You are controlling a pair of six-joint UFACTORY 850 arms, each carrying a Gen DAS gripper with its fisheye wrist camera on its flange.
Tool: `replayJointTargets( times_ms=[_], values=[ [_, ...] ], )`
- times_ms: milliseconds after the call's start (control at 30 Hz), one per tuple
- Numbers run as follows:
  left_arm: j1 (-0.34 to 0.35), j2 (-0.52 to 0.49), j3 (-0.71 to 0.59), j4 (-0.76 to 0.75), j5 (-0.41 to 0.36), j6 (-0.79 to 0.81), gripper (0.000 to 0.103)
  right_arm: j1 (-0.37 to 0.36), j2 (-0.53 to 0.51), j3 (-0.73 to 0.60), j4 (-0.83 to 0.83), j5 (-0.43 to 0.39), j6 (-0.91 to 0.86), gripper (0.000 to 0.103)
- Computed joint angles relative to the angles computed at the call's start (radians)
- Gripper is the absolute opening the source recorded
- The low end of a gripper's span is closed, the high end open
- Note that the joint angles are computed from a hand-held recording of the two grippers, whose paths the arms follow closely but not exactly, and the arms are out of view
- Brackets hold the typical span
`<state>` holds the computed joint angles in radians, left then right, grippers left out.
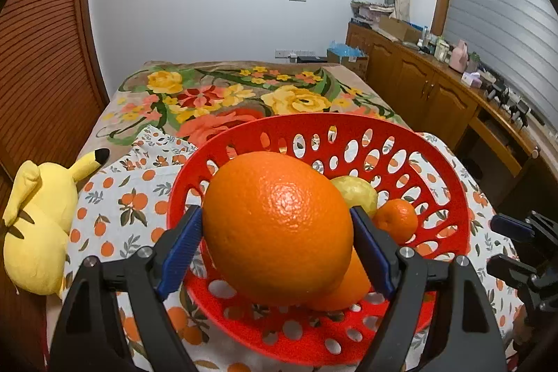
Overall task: Organize fruits
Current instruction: 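Lower the large orange into the basket and open the left tool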
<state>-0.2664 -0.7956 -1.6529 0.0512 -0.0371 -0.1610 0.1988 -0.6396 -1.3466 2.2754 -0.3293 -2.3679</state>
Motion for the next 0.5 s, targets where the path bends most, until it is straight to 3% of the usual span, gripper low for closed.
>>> replayJointTargets(
  times_ms=[100,300,367,500],
  values=[
    [-0.001,-0.025,-0.039,0.133,-0.025,-0.139,0.083,-0.004,0.001,0.005,-0.003,0.0,0.008,0.055],
    [0.001,-0.034,-0.052,0.142,-0.033,-0.152,0.083,-0.01,0.0,0.012,-0.009,0.0,0.017,0.056],
    [0.0,-0.034,-0.054,0.121,-0.034,-0.138,0.083,-0.011,-0.001,0.013,-0.01,-0.001,0.02,0.056],
    [0.01,-0.038,-0.057,-0.071,-0.033,0.05,0.084,-0.009,0.0,0.014,-0.017,-0.002,0.029,0.057]
  ],
)
